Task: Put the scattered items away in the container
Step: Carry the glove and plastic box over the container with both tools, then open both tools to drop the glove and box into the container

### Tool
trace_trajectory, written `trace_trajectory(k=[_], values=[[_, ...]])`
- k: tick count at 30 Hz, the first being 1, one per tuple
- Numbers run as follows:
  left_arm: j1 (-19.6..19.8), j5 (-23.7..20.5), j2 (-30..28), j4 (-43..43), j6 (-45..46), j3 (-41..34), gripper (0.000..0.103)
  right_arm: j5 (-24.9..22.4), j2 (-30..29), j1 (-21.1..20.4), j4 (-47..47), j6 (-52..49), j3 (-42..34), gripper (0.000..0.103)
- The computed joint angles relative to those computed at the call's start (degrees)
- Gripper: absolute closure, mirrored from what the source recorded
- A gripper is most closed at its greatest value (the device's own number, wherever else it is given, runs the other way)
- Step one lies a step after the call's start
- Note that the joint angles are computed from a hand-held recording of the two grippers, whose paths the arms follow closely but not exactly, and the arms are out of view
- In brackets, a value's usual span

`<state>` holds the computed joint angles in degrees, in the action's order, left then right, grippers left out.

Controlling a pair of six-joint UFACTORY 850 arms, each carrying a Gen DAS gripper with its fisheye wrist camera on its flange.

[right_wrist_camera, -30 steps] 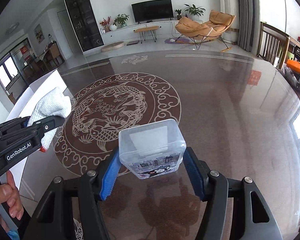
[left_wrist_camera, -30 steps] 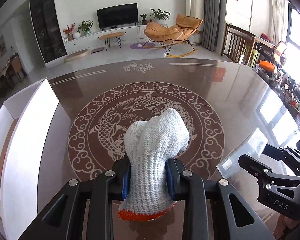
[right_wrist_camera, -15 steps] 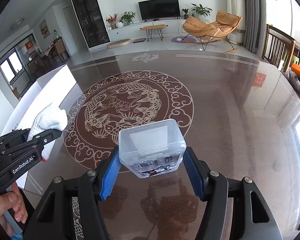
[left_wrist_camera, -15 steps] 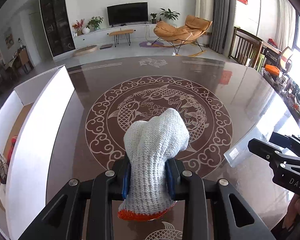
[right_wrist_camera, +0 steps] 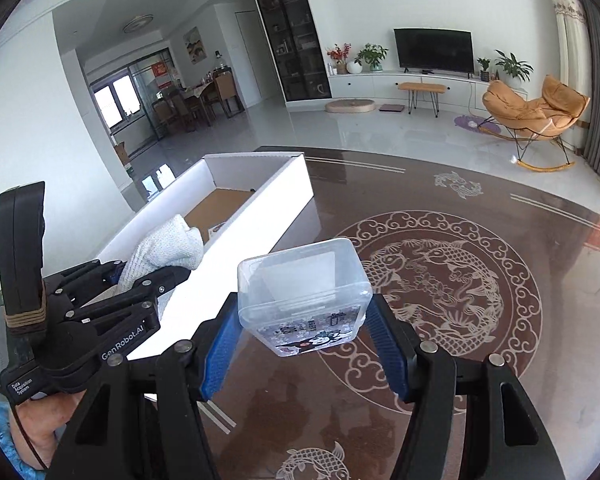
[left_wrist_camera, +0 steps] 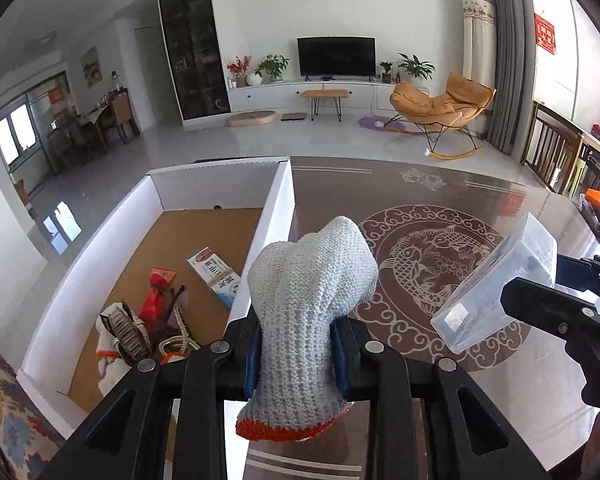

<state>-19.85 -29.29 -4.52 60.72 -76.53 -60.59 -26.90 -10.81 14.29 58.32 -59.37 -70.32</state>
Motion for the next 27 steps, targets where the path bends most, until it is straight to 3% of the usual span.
trace_trajectory(k=[5,10,16,21,24,25,26,27], values=[[5.27,-0.15,4.12,1.05,-1.29,4.1,0.074,-2.35,-1.88,5.28,1.18,-0.87,-4.02,0.04],[12.95,0.41,5.69,-0.1,-0.77,6.57,0.074,-3.38,-7.06,11.25,-1.06,0.83,-12.09,0.04],[22.57,4.28,1.44,-10.93,9.02,5.2,0.074,-6.88,-19.13,17.13,-13.38,11.36,-25.94,0.04],[26.12,4.68,-3.06,-20.13,16.72,3.47,0.073,-10.34,-28.45,19.97,-24.57,21.03,-36.02,0.04],[26.07,2.86,-4.82,-23.48,18.02,2.47,0.063,-15.5,-33.53,20.72,-30.78,26.24,-42.35,0.04],[25.84,1.83,-5.16,-23.87,17.58,2.16,0.049,-17.6,-35.45,21.12,-33.98,28.67,-45.12,0.039],[25.81,1.6,-5.11,-23.81,16.74,2.18,0.03,-17.85,-36.32,21.46,-36.69,30.72,-46.27,0.039],[25.41,1.03,-4.91,-22.35,14.53,2.28,0.018,-16.31,-36.11,21.61,-38.42,32.03,-45.8,0.038]])
